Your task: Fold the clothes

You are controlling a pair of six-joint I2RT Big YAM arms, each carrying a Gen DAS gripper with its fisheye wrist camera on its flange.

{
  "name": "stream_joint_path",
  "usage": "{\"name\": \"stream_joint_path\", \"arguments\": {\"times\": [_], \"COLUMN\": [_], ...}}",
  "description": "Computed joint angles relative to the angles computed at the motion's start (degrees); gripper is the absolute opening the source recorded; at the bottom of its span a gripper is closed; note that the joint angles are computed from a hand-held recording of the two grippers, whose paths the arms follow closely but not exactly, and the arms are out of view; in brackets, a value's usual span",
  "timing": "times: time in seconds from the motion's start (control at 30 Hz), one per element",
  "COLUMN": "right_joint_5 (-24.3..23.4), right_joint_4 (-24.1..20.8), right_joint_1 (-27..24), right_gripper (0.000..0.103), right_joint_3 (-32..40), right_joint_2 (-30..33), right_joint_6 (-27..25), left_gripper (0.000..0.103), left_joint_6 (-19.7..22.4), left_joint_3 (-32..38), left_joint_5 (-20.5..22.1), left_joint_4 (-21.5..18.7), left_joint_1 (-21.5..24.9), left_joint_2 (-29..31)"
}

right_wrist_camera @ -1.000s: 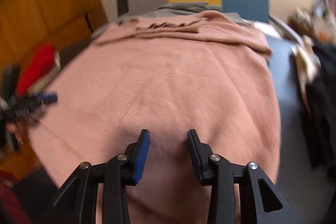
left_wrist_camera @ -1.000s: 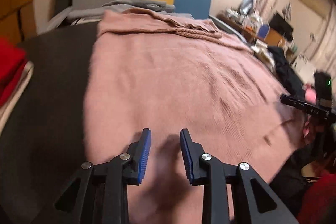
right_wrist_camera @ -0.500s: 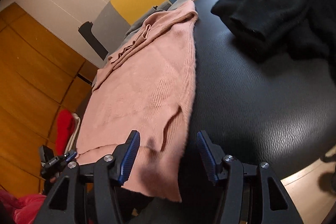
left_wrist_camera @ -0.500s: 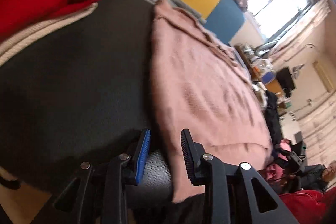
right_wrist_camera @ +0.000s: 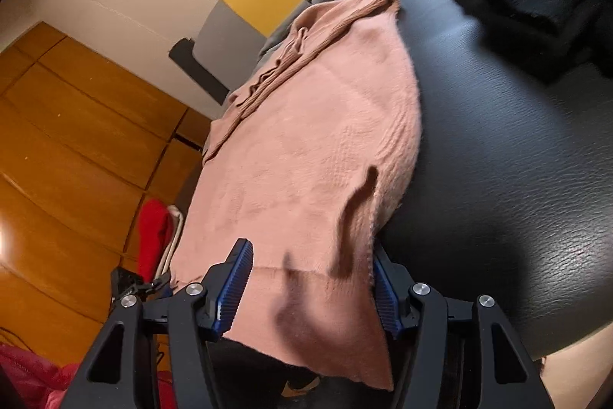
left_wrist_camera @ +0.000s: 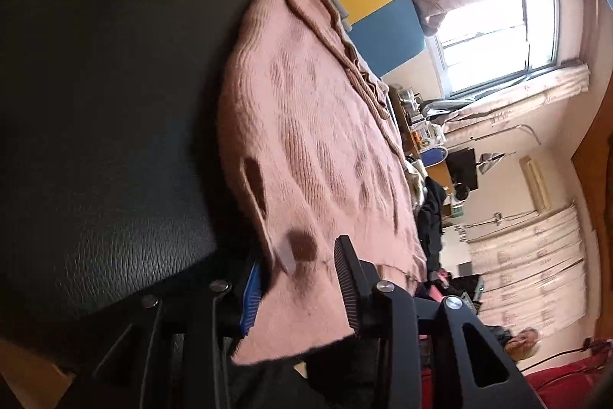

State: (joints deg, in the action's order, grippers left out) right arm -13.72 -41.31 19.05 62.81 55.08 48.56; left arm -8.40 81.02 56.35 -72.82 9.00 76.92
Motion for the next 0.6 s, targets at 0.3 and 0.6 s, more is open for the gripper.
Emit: {"name": "stream_joint_path", "arguments": {"times": [0.3,0.6], "right_joint_5": [2.33,-11.51], "right_joint_4": [-5.44,8.48], "right_joint_1": [0.02,-2.85], "right_gripper": [0.012,0.010], "right_joint_3": [3.50,-4.34], "right_joint_2": [3.82,-3.12], "right_joint_6": [-0.03,7.45], "left_gripper": [0.004,0.003], "left_joint_6": [-5.84,8.11], "left_joint_3": [0.23,1.64], "left_joint_5": [-0.50,6.87], "left_joint_4": [0.43,-10.37], "left_joint_1": [0.21,3.68], "left_joint_2": [1.53,-1.47]}}
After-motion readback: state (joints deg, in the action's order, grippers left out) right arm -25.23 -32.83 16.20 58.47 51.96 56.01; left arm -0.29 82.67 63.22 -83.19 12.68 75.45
